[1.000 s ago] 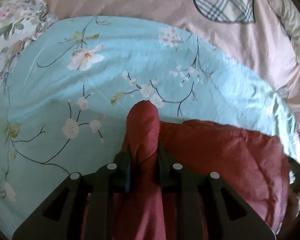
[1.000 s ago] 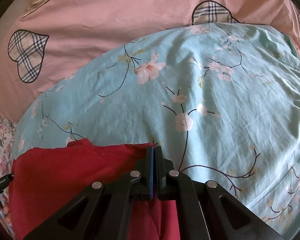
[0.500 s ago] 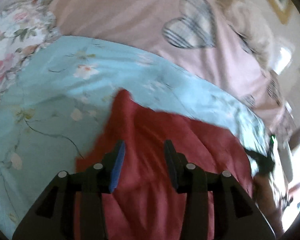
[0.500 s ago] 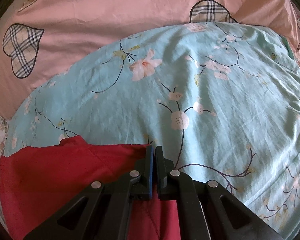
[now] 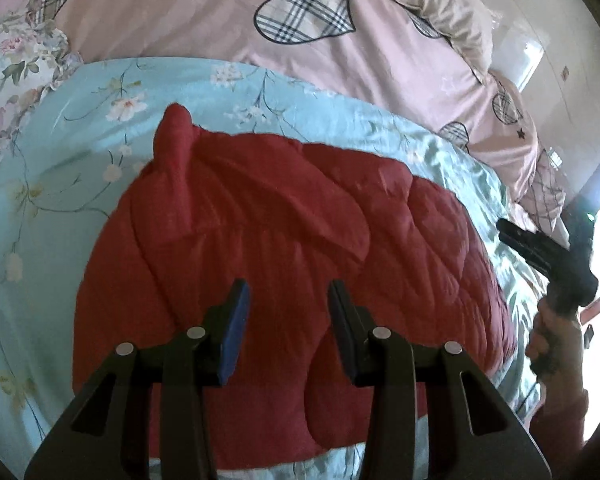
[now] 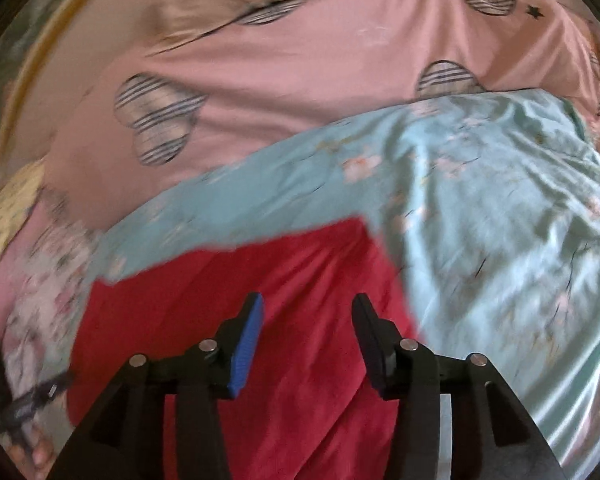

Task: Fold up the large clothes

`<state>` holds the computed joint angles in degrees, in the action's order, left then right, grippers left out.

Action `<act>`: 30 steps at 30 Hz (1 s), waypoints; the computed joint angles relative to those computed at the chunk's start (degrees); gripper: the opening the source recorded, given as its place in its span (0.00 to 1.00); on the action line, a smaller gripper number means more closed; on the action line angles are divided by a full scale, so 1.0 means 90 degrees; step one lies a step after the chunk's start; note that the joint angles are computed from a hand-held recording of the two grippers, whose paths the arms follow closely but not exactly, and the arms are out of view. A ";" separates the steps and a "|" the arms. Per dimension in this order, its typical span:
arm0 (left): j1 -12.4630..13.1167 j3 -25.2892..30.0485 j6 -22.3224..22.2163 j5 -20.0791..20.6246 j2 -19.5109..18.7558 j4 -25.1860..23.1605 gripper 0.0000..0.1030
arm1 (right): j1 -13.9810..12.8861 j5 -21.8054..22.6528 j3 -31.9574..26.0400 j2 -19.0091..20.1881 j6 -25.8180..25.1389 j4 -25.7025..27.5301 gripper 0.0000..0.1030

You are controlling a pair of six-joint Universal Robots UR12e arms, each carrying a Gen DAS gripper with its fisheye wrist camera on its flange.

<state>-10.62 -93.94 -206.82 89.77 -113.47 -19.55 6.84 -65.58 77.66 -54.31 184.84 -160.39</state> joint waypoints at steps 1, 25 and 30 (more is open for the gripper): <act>-0.0022 -0.0036 0.0006 0.0010 0.0022 -0.0003 0.37 | 0.0021 0.0081 0.0200 -0.0112 -0.0118 -0.0051 0.49; -0.0464 -0.0113 0.0237 0.0793 -0.0161 -0.0406 0.49 | 0.0342 -0.1345 0.1314 -0.0418 -0.1217 -0.0370 0.63; -0.0588 0.0018 0.0296 0.1292 -0.0329 -0.0425 0.49 | 0.0389 -0.1481 0.1293 -0.0350 -0.1132 -0.0564 0.64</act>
